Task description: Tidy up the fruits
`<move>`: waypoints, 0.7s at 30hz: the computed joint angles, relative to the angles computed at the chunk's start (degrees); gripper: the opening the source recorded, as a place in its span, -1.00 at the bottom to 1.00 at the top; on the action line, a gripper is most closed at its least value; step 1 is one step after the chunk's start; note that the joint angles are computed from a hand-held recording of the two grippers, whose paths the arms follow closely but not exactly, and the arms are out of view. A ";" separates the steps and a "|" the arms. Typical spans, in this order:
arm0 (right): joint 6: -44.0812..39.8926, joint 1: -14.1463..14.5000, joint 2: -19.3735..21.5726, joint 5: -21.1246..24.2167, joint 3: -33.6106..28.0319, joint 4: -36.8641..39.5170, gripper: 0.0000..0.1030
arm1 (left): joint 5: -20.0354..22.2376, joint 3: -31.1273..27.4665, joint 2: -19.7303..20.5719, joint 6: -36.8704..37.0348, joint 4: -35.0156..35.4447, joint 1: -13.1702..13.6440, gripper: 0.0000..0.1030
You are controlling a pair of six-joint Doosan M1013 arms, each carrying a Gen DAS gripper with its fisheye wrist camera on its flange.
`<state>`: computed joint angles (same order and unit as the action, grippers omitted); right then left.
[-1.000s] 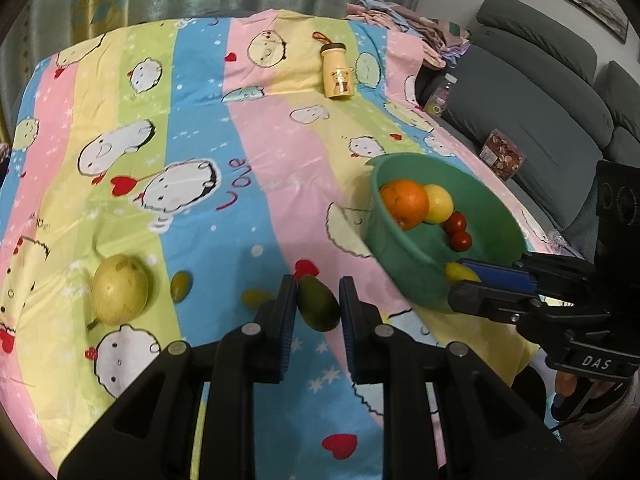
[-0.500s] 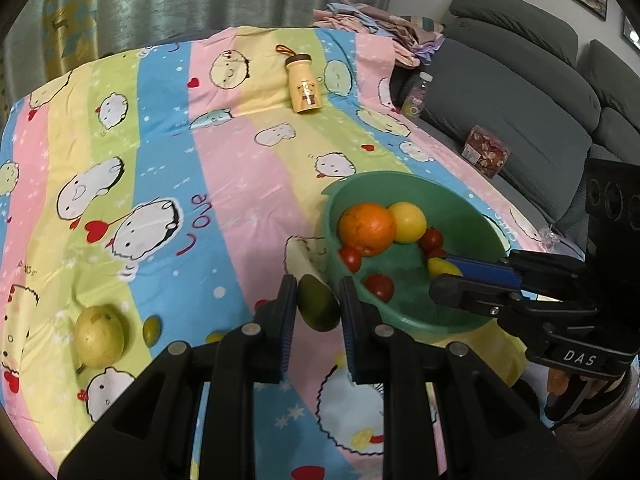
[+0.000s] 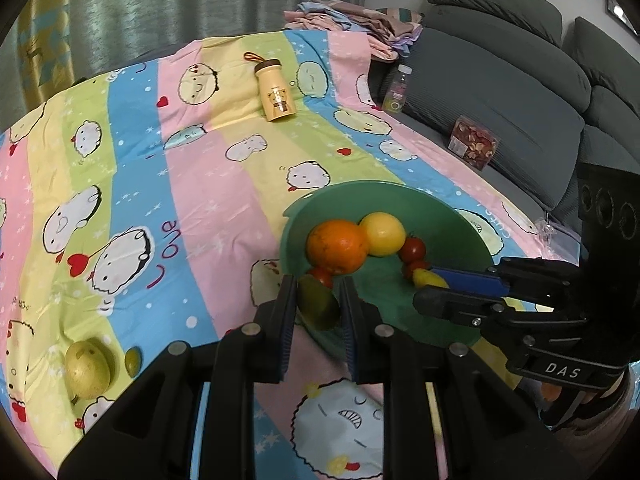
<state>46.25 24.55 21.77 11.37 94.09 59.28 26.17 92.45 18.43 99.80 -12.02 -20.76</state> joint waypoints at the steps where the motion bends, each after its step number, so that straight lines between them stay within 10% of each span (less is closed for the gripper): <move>1: -0.20 -0.12 -0.03 -0.03 0.10 0.34 -0.60 | 0.17 -0.31 0.24 0.11 0.01 -0.14 -0.59; 21: 12.44 -1.06 -0.08 -1.87 0.87 -11.07 -0.60 | 3.08 -4.01 3.67 1.43 0.91 -1.59 -0.59</move>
<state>58.69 23.49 21.69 9.50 94.96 48.21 29.24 88.44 22.10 101.23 -11.11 -22.35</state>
